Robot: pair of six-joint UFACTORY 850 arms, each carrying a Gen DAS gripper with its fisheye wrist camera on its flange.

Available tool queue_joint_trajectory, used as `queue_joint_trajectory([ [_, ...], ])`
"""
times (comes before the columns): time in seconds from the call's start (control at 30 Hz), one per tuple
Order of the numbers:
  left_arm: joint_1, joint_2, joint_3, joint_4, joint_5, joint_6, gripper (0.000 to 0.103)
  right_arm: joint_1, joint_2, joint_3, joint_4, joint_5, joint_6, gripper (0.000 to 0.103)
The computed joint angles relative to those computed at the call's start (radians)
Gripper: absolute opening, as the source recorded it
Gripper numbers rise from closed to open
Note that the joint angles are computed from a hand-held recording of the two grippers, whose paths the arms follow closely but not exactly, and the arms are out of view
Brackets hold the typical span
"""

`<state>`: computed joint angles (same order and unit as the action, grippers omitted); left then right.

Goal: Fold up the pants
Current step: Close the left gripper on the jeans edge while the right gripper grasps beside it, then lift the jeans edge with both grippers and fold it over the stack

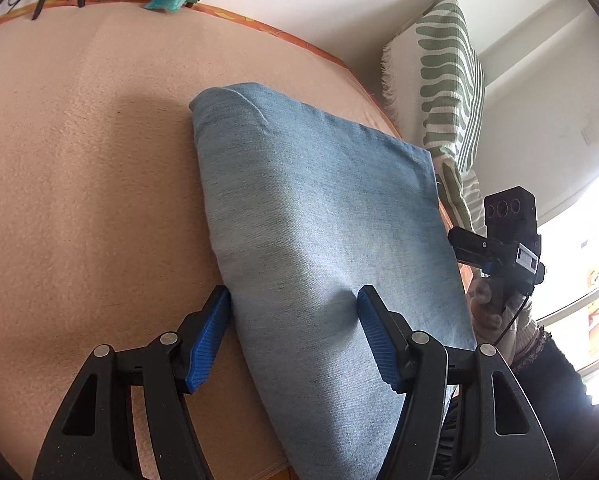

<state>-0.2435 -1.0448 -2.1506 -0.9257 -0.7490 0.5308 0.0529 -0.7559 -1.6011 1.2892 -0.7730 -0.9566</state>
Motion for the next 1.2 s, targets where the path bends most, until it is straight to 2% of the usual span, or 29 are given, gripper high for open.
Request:
queue_joint_trajectory([
  [0.1,0.003,-0.023,-0.036,-0.014,-0.033,-0.009,0.062,0.02,0.01,0.0,-0.037,0.041,-0.009,0.083],
  [0.23,0.004,-0.02,-0.032,-0.028,-0.029,-0.003,0.051,0.01,0.018,0.012,-0.016,0.046,-0.013,0.05],
  [0.3,0.003,-0.014,-0.023,-0.033,-0.023,0.014,0.046,0.005,0.025,0.023,0.007,0.043,-0.043,0.046],
  [0.43,0.003,-0.026,-0.039,-0.034,-0.03,0.02,0.043,0.011,0.02,0.017,0.003,0.054,-0.051,0.047],
  [0.53,0.003,-0.046,-0.068,-0.034,-0.038,-0.01,0.046,0.011,0.003,-0.002,0.006,0.043,-0.016,0.06],
  [0.67,-0.004,-0.061,-0.096,-0.021,-0.033,-0.034,0.048,0.048,0.004,-0.018,-0.071,0.117,0.031,0.06],
  [0.7,-0.007,-0.055,-0.087,-0.019,-0.022,-0.029,0.048,0.057,0.01,-0.02,-0.108,0.14,0.05,0.052],
  [0.73,-0.009,-0.046,-0.073,-0.019,-0.01,-0.018,0.043,0.066,0.018,-0.021,-0.148,0.163,0.076,0.042],
  [0.77,-0.011,-0.037,-0.06,-0.024,0.001,0.0,0.034,0.073,0.026,-0.021,-0.185,0.185,0.106,0.038],
  [0.83,-0.012,-0.024,-0.045,-0.044,0.015,0.026,0.025,0.082,0.047,-0.012,-0.219,0.217,0.137,0.029],
  [1.0,-0.018,0.015,0.003,-0.059,0.054,0.078,0.019,0.127,0.086,-0.017,-0.42,0.301,0.284,0.025],
  [1.2,-0.019,0.06,0.051,-0.117,0.066,0.159,0.017,0.169,0.118,-0.038,-0.574,0.321,0.379,0.024],
])
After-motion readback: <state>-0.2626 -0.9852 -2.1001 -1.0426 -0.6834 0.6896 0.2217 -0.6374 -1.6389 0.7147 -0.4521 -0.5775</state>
